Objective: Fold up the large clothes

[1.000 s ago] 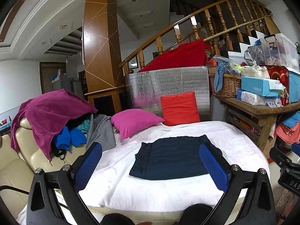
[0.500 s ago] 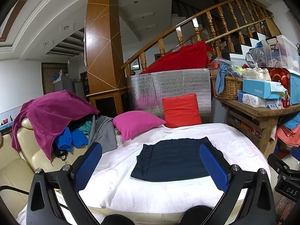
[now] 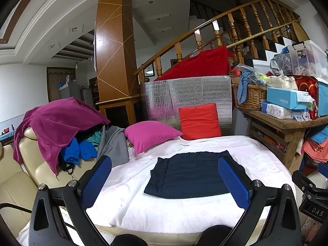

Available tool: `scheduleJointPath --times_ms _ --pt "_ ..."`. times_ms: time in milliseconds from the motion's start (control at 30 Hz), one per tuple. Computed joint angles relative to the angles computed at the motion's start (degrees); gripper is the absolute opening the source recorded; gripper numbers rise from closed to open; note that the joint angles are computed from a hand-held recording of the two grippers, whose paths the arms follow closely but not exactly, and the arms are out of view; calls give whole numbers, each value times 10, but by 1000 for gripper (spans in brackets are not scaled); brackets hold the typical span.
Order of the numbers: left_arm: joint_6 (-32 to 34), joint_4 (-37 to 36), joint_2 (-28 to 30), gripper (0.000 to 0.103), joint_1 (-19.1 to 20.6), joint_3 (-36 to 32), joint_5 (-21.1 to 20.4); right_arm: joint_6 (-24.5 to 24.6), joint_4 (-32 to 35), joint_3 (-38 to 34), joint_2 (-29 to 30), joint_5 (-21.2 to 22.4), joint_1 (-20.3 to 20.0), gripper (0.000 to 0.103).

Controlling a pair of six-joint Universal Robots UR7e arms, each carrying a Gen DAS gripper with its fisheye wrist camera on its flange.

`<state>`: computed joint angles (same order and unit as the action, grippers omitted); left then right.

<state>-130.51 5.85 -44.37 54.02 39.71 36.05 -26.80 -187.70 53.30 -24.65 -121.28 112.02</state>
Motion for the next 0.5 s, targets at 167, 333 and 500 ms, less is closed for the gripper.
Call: scheduleJointPath --times_ms 167,333,500 --pt "-3 1 1 103 1 -2 0 -4 5 -4 2 3 -1 103" --pt "-3 -2 -2 103 2 3 0 -5 7 -4 3 5 -1 103" --pt "-2 0 -2 103 2 2 0 -7 10 -6 4 5 -1 103"
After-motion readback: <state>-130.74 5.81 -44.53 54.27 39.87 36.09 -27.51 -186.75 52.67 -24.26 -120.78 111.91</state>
